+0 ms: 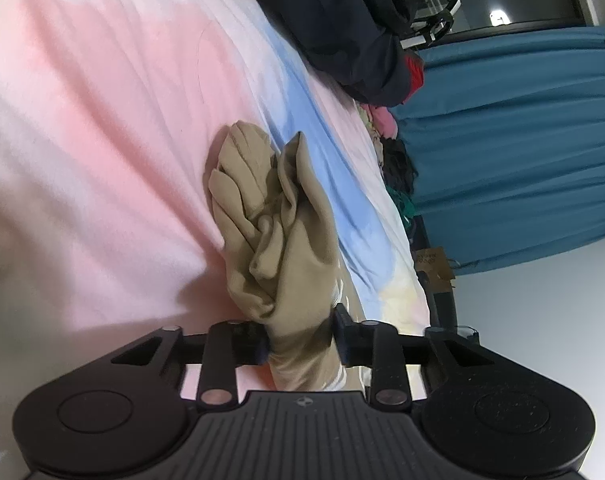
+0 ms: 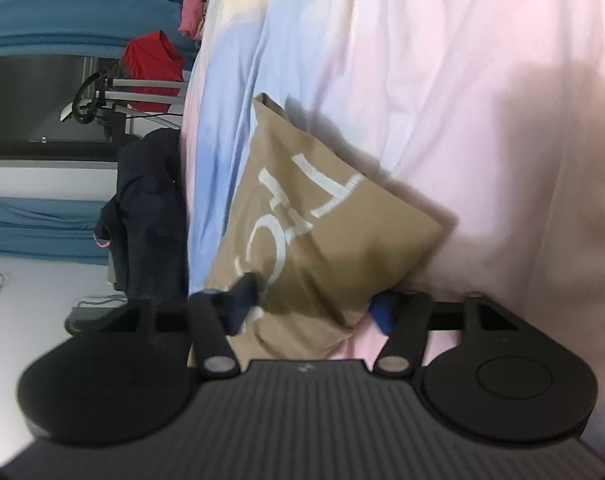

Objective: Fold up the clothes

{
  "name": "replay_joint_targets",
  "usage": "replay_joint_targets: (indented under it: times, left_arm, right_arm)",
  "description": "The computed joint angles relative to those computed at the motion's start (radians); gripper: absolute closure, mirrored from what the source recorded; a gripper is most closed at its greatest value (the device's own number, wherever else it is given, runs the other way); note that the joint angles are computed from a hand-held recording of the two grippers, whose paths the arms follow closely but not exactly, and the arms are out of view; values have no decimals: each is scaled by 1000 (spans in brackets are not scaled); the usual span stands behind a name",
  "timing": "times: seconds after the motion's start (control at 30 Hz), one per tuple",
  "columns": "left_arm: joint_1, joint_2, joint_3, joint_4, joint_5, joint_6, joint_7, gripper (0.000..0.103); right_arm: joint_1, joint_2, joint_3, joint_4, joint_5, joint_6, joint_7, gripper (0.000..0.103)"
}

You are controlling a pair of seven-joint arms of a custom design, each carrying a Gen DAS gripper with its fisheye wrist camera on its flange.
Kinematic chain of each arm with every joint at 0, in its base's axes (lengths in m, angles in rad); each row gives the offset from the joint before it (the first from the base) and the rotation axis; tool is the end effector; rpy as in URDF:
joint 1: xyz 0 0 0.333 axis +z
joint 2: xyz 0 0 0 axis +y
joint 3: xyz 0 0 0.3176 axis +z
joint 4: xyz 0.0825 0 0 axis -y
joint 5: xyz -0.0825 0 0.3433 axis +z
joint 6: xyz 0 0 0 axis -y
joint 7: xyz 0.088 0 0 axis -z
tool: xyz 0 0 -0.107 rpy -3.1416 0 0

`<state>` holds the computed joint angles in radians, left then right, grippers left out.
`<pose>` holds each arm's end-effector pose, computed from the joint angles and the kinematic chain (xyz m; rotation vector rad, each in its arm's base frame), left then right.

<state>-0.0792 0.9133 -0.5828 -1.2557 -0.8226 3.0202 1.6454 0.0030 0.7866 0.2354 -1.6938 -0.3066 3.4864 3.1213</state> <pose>0.7075 -0.2748 0.3514 2.1028 -1.2755 1.4307 0.6757 0.1577 0.3083 -0.4663 2.0593 0.2027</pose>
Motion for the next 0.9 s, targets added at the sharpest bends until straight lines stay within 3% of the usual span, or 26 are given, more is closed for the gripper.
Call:
replay_joint_targets:
  times: [0.13, 0.2, 0.27, 0.4, 0.5, 0.7, 0.8, 0.9]
  left_arm:
    - [21, -26, -4, -29, 8, -68, 22, 54]
    - [34, -17, -28, -17, -9, -103, 63, 41]
    - [9, 19, -12, 48, -12, -149, 54, 34]
    - [-55, 110, 37, 215, 7, -247, -9, 33]
    - [-91, 155, 80, 287, 26, -262, -86, 38]
    - [-70, 170, 31, 276, -19, -119, -82, 53]
    - [-72, 182, 21, 305, -4, -142, -73, 68]
    - [-81, 171, 24, 327, 14, -182, -70, 75]
  right_arm:
    - [57, -8, -67, 23, 18, 7, -45, 70]
    - [46, -1, -61, 30, 13, 42, -55, 73]
    - [34, 9, -55, 40, 1, 77, -56, 74]
    - [29, 9, -62, 37, -22, 117, -44, 77]
    - [29, 7, -70, 32, -34, 134, -32, 78]
    - [46, -27, -100, -11, -47, 172, -23, 80]
    - [84, -79, -146, -61, -26, 189, -54, 80]
    - [121, -151, -191, -148, 25, 226, -96, 80]
